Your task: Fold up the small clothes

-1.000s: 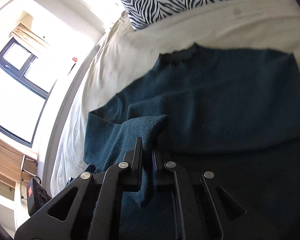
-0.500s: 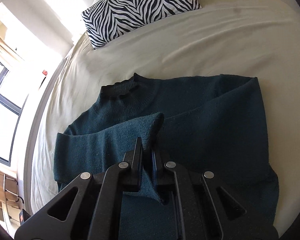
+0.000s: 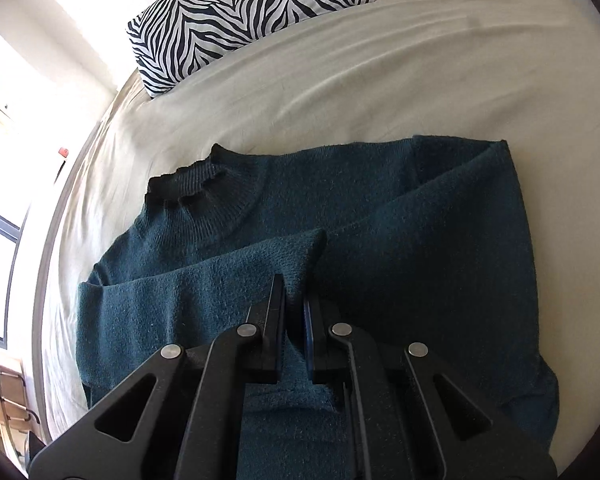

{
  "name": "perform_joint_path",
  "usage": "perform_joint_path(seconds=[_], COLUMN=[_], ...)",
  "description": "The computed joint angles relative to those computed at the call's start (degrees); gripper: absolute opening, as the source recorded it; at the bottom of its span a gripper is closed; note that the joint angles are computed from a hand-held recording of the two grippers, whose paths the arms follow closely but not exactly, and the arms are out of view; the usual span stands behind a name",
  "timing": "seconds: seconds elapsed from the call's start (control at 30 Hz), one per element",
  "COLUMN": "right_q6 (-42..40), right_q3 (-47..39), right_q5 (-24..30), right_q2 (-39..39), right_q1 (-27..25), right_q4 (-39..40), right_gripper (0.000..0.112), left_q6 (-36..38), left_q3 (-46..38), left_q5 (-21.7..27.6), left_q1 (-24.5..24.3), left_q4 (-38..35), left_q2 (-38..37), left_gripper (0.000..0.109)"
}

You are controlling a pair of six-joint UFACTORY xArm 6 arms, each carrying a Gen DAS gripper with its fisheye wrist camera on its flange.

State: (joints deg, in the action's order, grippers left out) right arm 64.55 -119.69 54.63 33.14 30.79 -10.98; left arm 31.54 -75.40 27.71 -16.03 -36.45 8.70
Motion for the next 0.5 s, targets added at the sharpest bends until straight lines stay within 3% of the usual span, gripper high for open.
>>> perform_joint_path(seconds=[0.1, 0.33, 0.5], right_q6=[1.0, 5.4, 4.1], right_q3=[0.6, 12.4, 16.2], right_q5=[0.0, -8.1, -11.2], right_q2=[-0.4, -6.5, -7.4], right_q1=[0.0, 0.0, -0.6], right_q4=[0.7, 1.9, 4.6], right_gripper=[0.006, 0.006, 0.007], left_q6=[0.5, 0.6, 2.7], left_q3=[-0.1, -0.8, -4.4], left_q5=[0.2, 1.1, 5.9], left_q1=[0.2, 0.7, 3.3], left_q4=[-0.9, -1.5, -8.0], left_q2=[0.1, 0.4, 1.0], left_gripper=[0.078, 0.078, 0.075])
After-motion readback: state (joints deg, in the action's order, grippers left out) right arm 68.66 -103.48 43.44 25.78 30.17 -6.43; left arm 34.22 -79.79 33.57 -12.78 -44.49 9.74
